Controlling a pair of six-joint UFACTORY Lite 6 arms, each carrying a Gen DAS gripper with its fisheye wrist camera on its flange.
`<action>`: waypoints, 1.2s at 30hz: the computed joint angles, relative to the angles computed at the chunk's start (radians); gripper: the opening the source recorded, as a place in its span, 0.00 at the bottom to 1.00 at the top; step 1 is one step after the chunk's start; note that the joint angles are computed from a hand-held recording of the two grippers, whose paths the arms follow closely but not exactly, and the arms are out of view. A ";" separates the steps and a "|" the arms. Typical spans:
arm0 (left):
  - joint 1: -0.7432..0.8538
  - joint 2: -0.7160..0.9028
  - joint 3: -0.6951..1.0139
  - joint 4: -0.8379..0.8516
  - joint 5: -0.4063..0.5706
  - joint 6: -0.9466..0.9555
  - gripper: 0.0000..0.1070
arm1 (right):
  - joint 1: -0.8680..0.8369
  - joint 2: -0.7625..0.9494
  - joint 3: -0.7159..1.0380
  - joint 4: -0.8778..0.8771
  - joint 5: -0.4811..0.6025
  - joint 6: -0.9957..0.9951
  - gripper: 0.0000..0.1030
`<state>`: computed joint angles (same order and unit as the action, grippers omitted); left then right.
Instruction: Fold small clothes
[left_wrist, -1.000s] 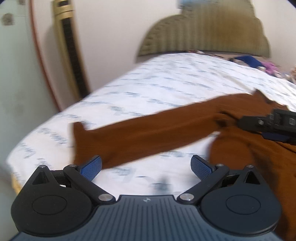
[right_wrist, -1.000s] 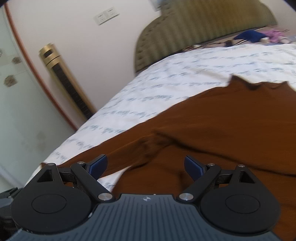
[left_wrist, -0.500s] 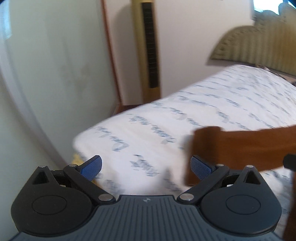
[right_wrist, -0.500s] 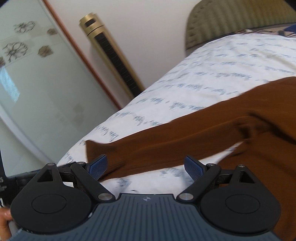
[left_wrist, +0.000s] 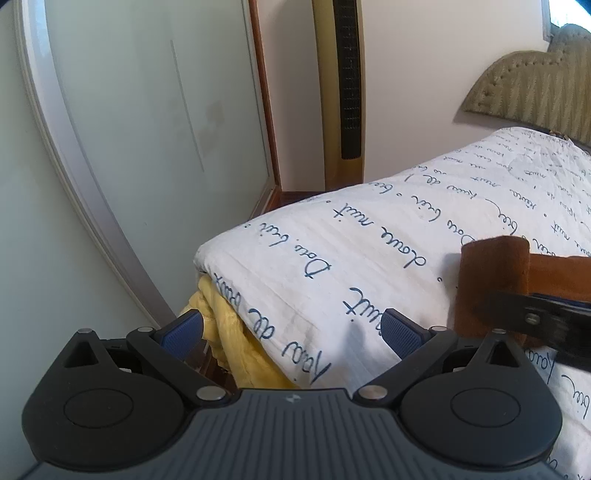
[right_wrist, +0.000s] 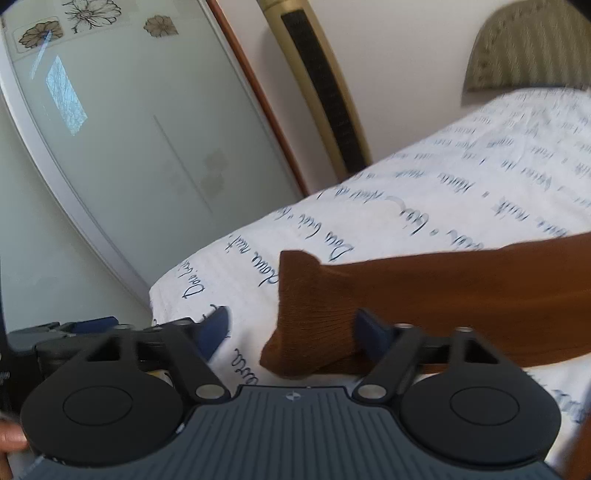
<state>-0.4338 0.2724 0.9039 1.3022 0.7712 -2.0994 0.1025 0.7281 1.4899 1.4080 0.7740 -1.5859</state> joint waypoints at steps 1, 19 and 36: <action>0.000 0.009 0.007 0.001 -0.005 -0.001 0.96 | 0.007 0.022 0.031 -0.026 -0.008 0.038 0.33; -0.231 0.339 0.565 -0.064 -0.065 0.254 0.96 | -0.421 -0.136 -0.019 0.086 0.042 -0.103 0.11; -0.344 0.932 1.460 -0.479 0.004 0.859 0.96 | -0.762 0.144 0.335 -0.006 -0.142 -0.123 0.11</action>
